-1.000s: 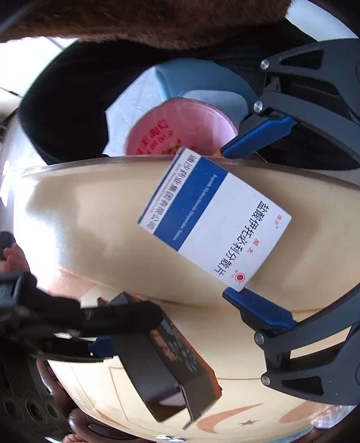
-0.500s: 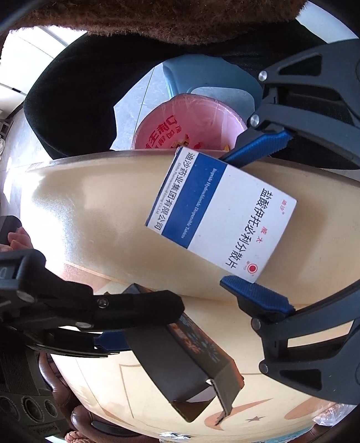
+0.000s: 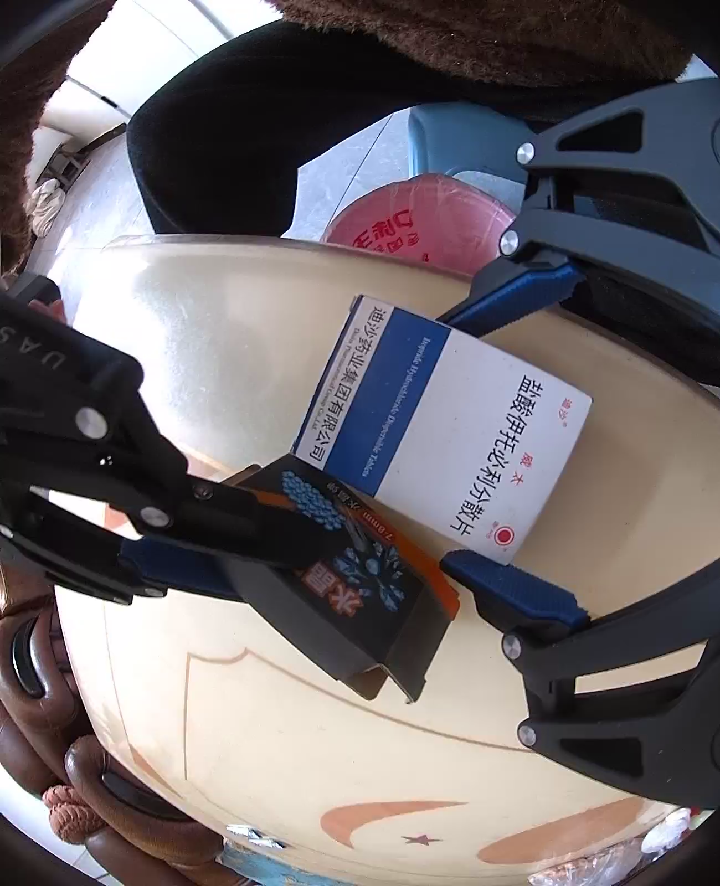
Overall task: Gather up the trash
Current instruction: 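Carry the black box and medicine box over the pink bin with both tools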
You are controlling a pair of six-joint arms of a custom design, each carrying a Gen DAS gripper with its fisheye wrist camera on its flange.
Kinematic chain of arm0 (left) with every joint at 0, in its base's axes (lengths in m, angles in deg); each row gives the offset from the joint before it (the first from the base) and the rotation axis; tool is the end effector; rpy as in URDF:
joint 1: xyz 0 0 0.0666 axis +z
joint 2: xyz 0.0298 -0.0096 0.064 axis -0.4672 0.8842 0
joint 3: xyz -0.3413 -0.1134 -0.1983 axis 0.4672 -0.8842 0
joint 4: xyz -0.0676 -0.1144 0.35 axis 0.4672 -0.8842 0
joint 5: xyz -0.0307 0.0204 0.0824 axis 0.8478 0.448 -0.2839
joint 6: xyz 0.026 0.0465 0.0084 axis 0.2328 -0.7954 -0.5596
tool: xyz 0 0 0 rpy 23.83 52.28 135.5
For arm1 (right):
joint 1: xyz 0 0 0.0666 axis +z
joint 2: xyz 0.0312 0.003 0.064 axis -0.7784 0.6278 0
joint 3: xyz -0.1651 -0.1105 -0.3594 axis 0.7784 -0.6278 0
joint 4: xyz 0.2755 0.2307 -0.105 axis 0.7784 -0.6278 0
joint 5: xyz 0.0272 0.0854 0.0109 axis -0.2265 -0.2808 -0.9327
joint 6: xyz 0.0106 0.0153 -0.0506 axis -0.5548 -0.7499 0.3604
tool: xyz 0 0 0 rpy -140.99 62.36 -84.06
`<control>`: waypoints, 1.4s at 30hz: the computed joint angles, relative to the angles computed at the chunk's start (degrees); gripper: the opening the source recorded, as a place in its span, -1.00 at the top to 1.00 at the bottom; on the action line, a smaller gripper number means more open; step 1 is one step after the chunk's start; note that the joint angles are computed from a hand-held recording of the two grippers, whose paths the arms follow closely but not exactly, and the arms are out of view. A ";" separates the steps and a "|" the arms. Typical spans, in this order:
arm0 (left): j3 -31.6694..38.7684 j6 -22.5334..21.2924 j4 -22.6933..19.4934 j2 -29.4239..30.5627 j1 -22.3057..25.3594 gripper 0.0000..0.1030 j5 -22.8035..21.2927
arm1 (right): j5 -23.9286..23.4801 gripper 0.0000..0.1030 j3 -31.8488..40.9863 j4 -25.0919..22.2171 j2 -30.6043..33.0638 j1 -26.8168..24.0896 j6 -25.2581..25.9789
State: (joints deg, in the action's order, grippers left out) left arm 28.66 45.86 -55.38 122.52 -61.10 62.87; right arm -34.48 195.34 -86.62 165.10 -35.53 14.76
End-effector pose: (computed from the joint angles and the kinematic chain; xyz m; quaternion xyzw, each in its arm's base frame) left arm 0.3556 -0.2399 0.5198 0.6078 0.7809 -0.0651 0.1288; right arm 0.4685 0.1523 0.5133 -0.4257 0.8427 0.2926 0.1515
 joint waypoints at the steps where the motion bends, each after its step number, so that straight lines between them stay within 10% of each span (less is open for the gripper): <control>1: 0.38 0.60 -0.33 0.05 0.20 -0.50 0.61 | 0.30 0.50 -0.04 0.20 -0.20 0.02 -0.68; 16: 1.97 5.68 -1.18 -3.03 0.56 -0.49 -1.27 | 12.78 0.50 -2.27 7.16 -8.14 3.20 -13.62; 42: 0.13 22.20 -4.44 -17.77 -13.52 -0.49 -7.37 | 36.71 0.50 -11.60 -0.15 -30.65 21.10 -35.61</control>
